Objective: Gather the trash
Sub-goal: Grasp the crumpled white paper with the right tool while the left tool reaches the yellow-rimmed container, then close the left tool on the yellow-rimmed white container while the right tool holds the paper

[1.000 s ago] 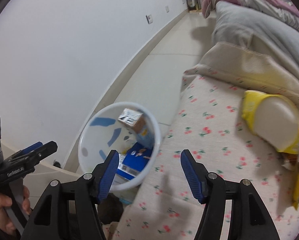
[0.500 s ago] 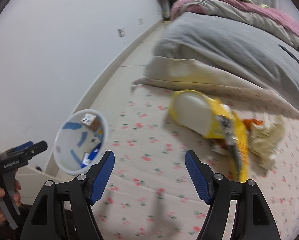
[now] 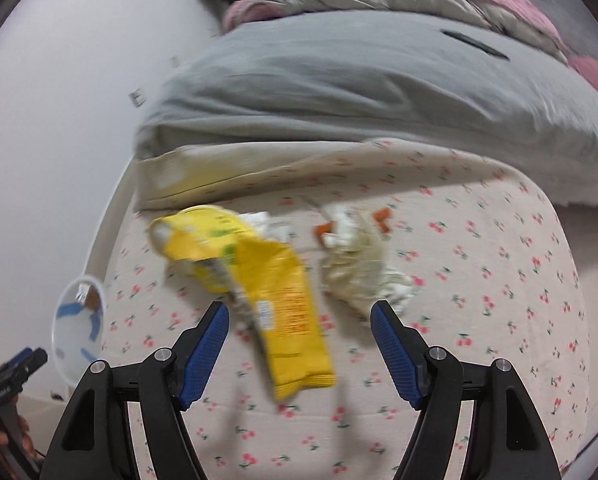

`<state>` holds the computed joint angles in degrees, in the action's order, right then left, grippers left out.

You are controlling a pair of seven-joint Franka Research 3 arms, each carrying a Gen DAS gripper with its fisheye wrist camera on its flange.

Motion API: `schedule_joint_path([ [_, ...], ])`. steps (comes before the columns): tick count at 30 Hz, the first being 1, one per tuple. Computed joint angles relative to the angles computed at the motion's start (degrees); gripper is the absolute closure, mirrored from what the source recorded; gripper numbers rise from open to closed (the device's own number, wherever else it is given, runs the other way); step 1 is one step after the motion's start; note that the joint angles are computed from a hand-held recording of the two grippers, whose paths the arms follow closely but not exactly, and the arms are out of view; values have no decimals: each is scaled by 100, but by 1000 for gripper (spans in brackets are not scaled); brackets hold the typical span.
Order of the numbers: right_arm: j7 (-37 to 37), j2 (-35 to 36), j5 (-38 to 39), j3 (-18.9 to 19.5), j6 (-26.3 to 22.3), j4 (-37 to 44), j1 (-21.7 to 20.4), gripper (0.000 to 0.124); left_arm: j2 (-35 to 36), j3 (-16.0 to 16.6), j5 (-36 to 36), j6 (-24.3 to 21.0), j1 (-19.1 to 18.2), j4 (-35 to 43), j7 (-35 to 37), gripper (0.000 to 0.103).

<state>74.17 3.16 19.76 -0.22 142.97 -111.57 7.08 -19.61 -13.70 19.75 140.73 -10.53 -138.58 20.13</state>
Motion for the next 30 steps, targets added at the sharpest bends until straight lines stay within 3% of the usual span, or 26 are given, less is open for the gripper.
schedule_joint_path([
  [13, 565, 951, -119, -120, -531, 926, -220, 51, 1380, -35, 293, -275, -142, 1522, 486, 1],
  [15, 567, 1055, -100, -108, -509, 1024, -240, 56, 1613, -7, 289, -227, -168, 1766, 514, 1],
  [17, 503, 1186, -26, -80, -636, 1183, -282, 72, 1857, 25, 279, -156, -190, 2018, 519, 1],
  [20, 423, 1299, 25, -56, -780, 1322, -314, 85, 2211, 74, 211, -73, -224, 2385, 533, 1],
  [25, 157, 1227, 247, -8, -801, 1302, -381, 94, 2617, 153, 242, 52, -307, 2829, 315, 1],
  [30, -251, 1007, 478, 13, -681, 1214, -417, 97, 2910, 228, 378, 159, -389, 3165, 6, 2],
])
